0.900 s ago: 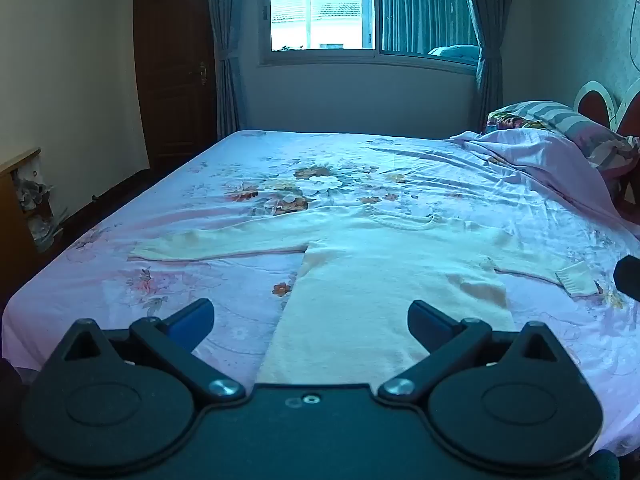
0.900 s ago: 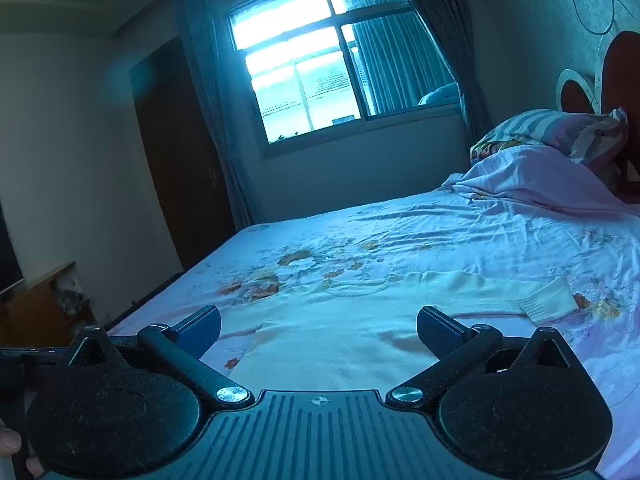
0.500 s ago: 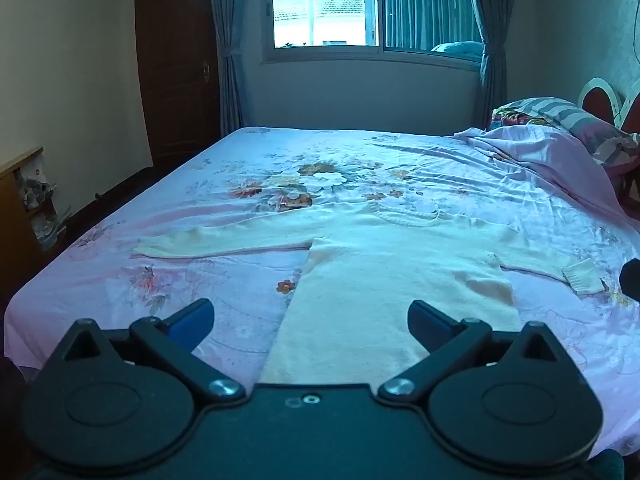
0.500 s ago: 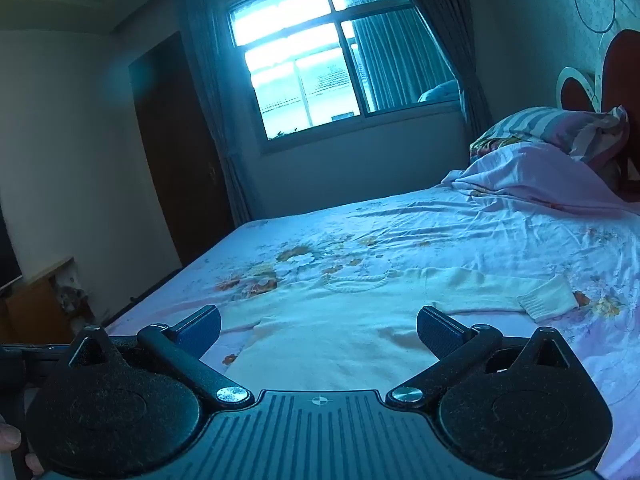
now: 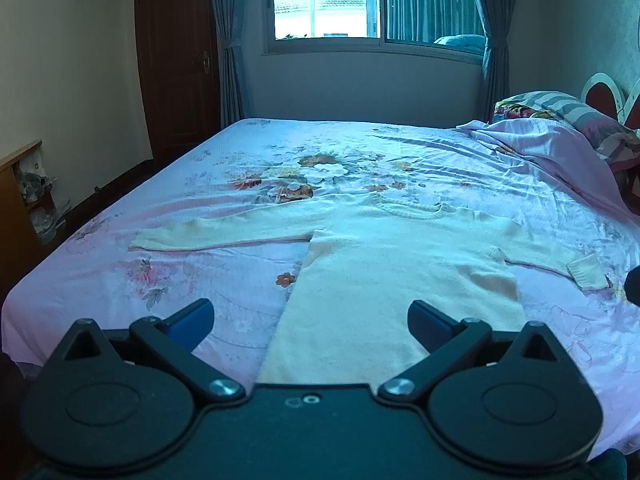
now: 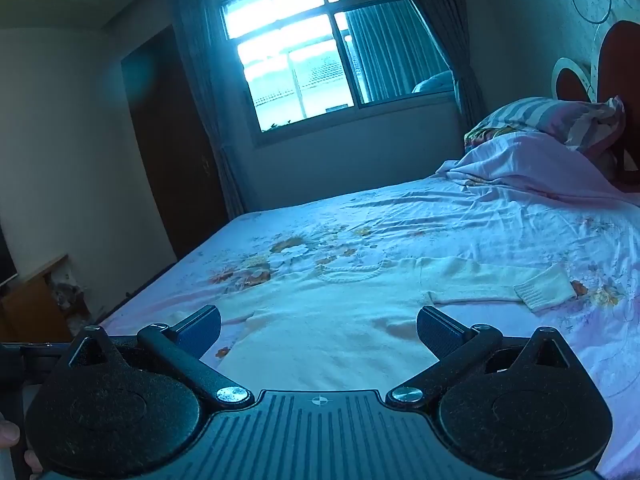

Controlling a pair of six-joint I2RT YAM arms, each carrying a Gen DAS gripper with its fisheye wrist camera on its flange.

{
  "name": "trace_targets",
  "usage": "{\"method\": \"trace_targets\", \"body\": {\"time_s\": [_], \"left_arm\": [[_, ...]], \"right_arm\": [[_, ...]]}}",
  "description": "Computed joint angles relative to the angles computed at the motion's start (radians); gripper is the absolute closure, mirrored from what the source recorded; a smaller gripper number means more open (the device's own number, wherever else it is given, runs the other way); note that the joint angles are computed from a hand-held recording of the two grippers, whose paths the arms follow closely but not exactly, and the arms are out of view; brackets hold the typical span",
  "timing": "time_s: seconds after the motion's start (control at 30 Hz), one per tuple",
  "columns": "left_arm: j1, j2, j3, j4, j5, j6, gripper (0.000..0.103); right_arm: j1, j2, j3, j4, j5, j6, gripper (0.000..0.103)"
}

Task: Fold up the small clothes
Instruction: 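Move both tools over the cream sweater lying flat on the bed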

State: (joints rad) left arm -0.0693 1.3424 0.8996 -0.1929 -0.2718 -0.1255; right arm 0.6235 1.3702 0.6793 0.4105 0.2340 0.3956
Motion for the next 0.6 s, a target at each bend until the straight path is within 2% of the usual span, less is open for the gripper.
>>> {"method": "trace_targets", "body": {"time_s": [0.07,0.23,0.47,0.6], "left_arm": [[0.003,0.007,0.003,0.000,0.001,0.002,0.001],[0.011,0.028,0.015,-0.002,0.009,0.000,0.001],[0.014,0.055,0.030,-0.003,0.013,-0.004,0.001],[0.017,0.067,0.038,-0.001,0.015,-0.004,0.001]], "right_arm": [[-0.004,0.014,-0.011,0.038,0.002,-0.014,0.000],[-0.014,0.037,-0.005,0.036,-0.010,-0.001,0.000],[-0.020,0.039,0.031,-0.085,-0.029,0.041,0.000],[-0.028,0.051,0.042,-0.107,-0.037,0.060,0.000]]}}
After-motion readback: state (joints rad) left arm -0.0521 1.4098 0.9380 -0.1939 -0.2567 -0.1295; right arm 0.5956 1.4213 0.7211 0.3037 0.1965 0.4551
